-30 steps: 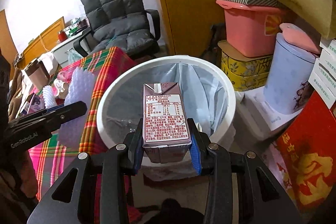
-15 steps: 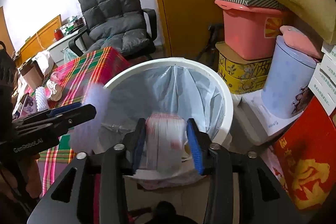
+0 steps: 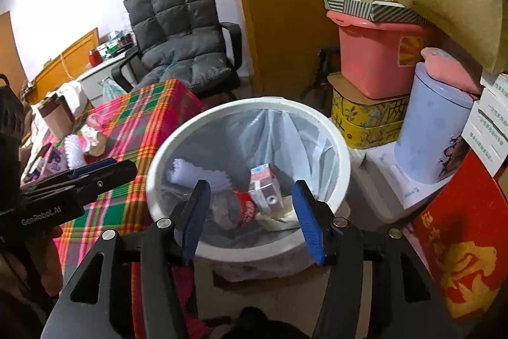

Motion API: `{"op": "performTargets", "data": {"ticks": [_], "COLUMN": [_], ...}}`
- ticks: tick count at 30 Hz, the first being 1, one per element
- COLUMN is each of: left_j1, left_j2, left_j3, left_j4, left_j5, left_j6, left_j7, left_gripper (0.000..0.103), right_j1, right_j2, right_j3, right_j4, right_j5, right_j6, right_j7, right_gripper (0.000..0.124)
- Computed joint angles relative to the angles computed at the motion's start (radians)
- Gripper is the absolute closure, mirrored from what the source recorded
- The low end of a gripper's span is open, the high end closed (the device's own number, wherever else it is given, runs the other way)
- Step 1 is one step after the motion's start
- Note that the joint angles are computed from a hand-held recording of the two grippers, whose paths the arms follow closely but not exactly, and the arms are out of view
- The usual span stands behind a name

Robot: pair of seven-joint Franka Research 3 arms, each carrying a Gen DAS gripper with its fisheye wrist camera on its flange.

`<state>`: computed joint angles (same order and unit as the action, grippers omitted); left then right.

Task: Collect trash
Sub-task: 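Move both open tools back toward the table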

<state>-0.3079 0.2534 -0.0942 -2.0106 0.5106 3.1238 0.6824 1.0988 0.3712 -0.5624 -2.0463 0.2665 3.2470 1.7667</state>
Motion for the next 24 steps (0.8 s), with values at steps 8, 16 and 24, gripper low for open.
{"op": "performTargets", "data": {"ticks": [8, 16, 24], "left_j1": [-0.143, -0.078, 0.026], "left_j2": [-0.128, -0.242, -0.346], "left_j3": [0.193, 0.153, 0.058], "left_j4": [-0.107, -0.198, -0.293], "left_j5": [0.374, 0.638, 0.756], "left_j6": [0.000, -0.034, -0.072], "left_j7": [-0.389, -0.651, -0.778], "left_gripper": [0.049, 0.049, 0.049], "right_j1": [-0.011, -0.136, -0.218], "right_j2": [-0.039, -0.069, -0.074], "right_j3": [0.062, 0.247, 0.382], "right_j4": [-0.033, -0.037, -0.028], "right_j5": [0.042, 0.085, 0.134], "right_j6": [0.052, 0.077, 0.084], "right_j7": [-0.087, -0.196, -0.297], "right_gripper": [0.068, 0.068, 0.068]}}
